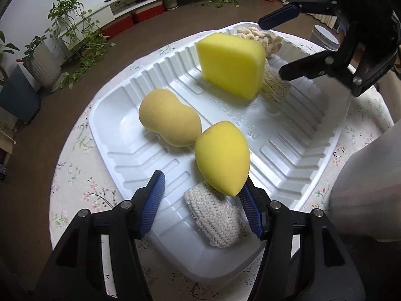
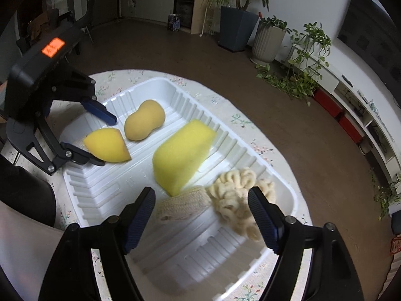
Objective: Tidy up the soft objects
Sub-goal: 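Move both open tools back toward the tissue packs on the table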
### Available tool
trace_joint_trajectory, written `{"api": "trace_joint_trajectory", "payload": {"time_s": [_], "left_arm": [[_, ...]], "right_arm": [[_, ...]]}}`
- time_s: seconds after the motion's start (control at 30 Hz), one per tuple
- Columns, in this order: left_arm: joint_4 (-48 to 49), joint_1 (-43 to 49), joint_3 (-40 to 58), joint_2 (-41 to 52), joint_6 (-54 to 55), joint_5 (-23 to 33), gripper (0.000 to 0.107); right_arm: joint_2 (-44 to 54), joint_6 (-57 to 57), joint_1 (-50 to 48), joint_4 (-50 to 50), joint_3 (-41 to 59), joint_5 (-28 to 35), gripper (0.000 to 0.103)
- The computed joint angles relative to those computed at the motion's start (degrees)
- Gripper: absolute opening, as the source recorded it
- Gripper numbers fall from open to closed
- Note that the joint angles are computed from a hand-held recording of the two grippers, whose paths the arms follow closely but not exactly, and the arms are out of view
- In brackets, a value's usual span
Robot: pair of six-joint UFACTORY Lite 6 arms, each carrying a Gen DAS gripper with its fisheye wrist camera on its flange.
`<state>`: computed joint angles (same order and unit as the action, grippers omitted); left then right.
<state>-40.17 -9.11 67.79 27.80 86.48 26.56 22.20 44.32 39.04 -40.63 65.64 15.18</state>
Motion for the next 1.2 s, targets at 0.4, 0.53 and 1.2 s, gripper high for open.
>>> {"api": "trace_joint_trajectory", "payload": {"time_s": [0.4,0.53,1.2], "left_arm": [[-8.04,3.67,0.47,-4.39,5.78,4.29,0.063],[-9.00,6.39,-1.72,-9.02,7.07,7.04,0.063],[-5.51,42.14,-30.06,-46.15,20.86,31.53,0.077]], "right_arm": [[-11.02,12.06,-0.67,-8.57,-10.90,-3.01,0.079],[-17.37,18.86,0.14,-12.78,-15.96,-1.92,0.079],[-46.57,69.54,54.91,-15.81,-34.96,38.96,0.094]]}}
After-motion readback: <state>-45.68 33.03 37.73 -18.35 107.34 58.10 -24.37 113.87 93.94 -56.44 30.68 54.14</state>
